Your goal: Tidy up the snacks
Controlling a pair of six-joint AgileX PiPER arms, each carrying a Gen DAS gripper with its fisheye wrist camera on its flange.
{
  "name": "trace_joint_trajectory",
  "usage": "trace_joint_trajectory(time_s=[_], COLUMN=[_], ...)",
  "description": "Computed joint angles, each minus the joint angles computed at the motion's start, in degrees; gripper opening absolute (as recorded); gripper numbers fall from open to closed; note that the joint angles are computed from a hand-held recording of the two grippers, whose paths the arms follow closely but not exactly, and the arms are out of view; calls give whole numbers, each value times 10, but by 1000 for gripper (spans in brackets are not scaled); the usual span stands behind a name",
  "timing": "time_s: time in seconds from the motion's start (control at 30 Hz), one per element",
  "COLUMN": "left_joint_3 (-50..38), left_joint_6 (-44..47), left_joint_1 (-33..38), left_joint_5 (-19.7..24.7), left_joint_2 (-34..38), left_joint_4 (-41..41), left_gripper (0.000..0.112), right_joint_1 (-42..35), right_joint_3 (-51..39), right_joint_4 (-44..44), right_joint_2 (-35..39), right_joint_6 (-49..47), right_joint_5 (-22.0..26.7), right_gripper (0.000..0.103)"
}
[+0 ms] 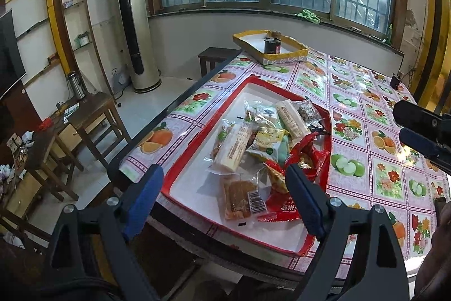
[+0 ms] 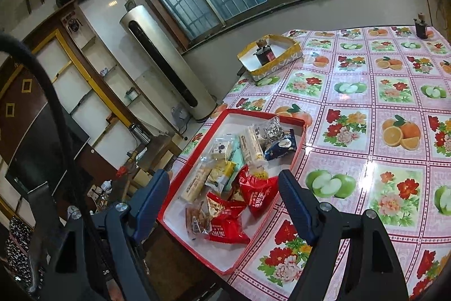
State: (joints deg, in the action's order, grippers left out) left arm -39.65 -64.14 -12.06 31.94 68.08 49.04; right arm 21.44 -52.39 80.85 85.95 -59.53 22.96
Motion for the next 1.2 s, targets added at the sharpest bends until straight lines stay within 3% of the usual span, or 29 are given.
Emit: trace_joint_trajectory(time_s=[0.27,0.4,0.57,0.7,0.9,1.03,1.2], left_joint_3=[5,14,24,20,15,9,13], left_joint_6=[45,24,27,-4,-90,-76,-51], left_joint_1=[20,17,30,19,-17,-6,28], left_joint_5=[-29,-31,-48,-35,4,-9,-29], left_joint_2=[-2,-2,-3,10,35,49,34], left_joint_4=[-35,-10,-9,21,97,87,56], left_gripper=[92,94,97,98,98,98,98], right_joint_1=[18,32,37,17,15,33,36], right_joint_3=[10,11,35,33,29,23,4], right_joint_4=[-21,-41,40,56,42,20,14], right_joint_2=[-10,-5,-10,1,17,26,48], right_joint_6=[22,45,-49,-58,-43,-29,-30], right_joint_5=[-35,-56,-63,-33,-37,-70,-59], right_gripper=[82,88,88,88,88,88,88])
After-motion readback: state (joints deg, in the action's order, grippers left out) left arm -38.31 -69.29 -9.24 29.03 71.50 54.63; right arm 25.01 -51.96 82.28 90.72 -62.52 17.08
